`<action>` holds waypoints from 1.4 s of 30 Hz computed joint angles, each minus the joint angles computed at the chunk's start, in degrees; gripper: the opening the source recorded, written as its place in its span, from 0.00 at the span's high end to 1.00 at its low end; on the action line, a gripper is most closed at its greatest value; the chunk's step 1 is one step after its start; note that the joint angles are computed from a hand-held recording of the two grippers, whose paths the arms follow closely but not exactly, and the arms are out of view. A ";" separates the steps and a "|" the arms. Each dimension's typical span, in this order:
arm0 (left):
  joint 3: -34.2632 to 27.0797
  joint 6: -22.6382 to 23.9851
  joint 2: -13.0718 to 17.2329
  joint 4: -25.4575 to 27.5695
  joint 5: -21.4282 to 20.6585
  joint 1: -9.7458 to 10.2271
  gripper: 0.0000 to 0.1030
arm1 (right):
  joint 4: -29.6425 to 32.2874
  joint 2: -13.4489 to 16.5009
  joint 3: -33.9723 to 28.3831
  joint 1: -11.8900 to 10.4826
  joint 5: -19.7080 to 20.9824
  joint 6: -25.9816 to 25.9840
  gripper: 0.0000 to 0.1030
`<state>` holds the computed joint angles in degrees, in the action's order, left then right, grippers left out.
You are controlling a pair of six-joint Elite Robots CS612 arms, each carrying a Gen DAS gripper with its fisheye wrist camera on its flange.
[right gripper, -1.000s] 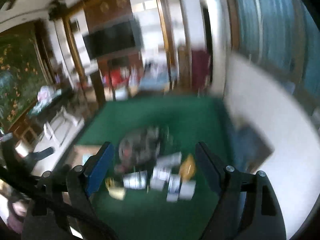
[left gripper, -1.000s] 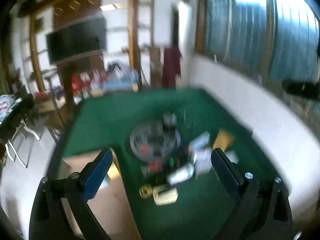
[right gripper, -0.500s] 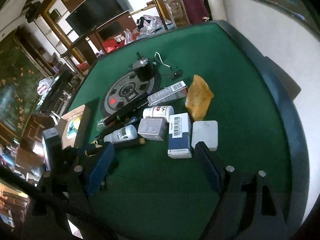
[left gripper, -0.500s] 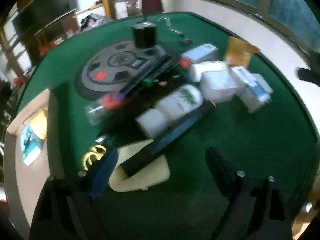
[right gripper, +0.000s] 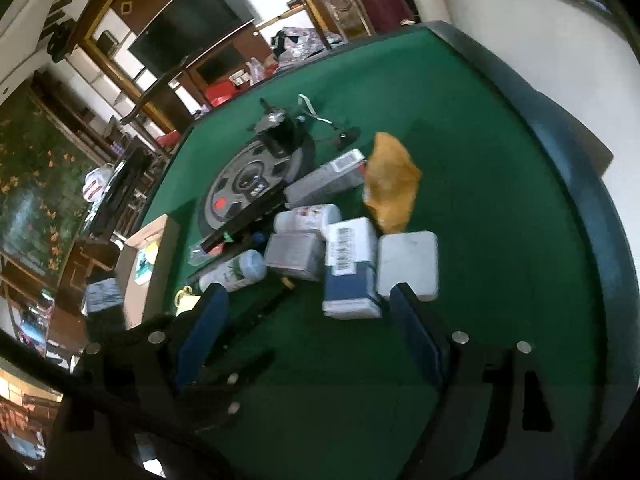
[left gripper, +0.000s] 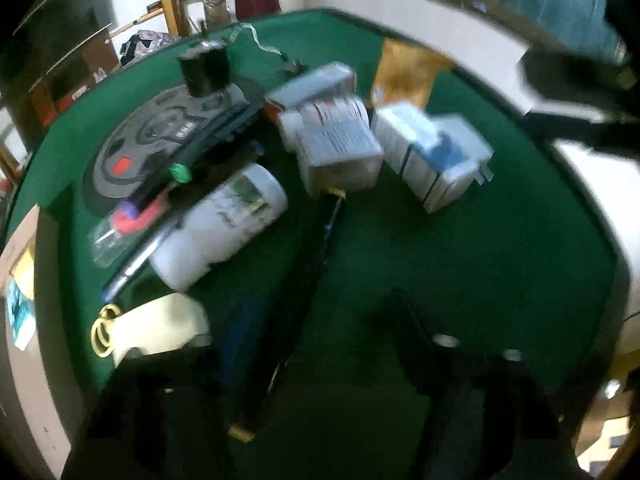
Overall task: Organize objects
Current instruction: 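Grasp a black marker with left tool while right tool grasps the cream plastic case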
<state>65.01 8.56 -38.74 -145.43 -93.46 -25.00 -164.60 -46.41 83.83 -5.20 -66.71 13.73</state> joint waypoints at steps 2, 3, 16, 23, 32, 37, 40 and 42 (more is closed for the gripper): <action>-0.09 -1.01 0.01 0.08 -0.25 -0.17 0.78 | -0.13 -0.51 0.78 -0.16 -0.77 -0.12 0.19; 0.14 -2.10 -0.21 0.10 -0.54 -0.17 0.88 | -0.28 -0.81 1.18 -0.19 -1.28 -0.31 0.19; 14.22 -21.90 -8.00 -22.25 -20.85 8.14 0.89 | 6.21 0.99 -1.84 3.72 1.92 -9.44 0.19; 16.67 -25.48 -8.95 -30.20 -21.91 12.29 0.89 | 12.36 5.27 -8.22 8.10 1.80 -14.42 0.19; 17.10 -29.31 -7.40 -32.66 -21.62 15.28 0.89 | 13.48 10.05 -17.18 12.70 -9.69 -30.72 0.19; 17.54 -30.83 -6.73 -33.81 -22.13 16.51 0.89 | 23.17 11.38 -20.08 12.57 -7.60 -32.39 0.18; 17.19 -31.40 -6.27 -33.71 -22.21 17.01 0.89 | 23.93 10.92 -19.67 13.01 -8.83 -33.84 0.19; 17.25 -31.48 -6.16 -33.80 -22.03 17.12 0.89 | 22.60 10.86 -19.30 13.60 -11.63 -34.01 0.29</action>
<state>82.27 -22.92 -44.90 -179.23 -115.49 -7.88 -142.00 -35.55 64.53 8.40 -78.33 -20.28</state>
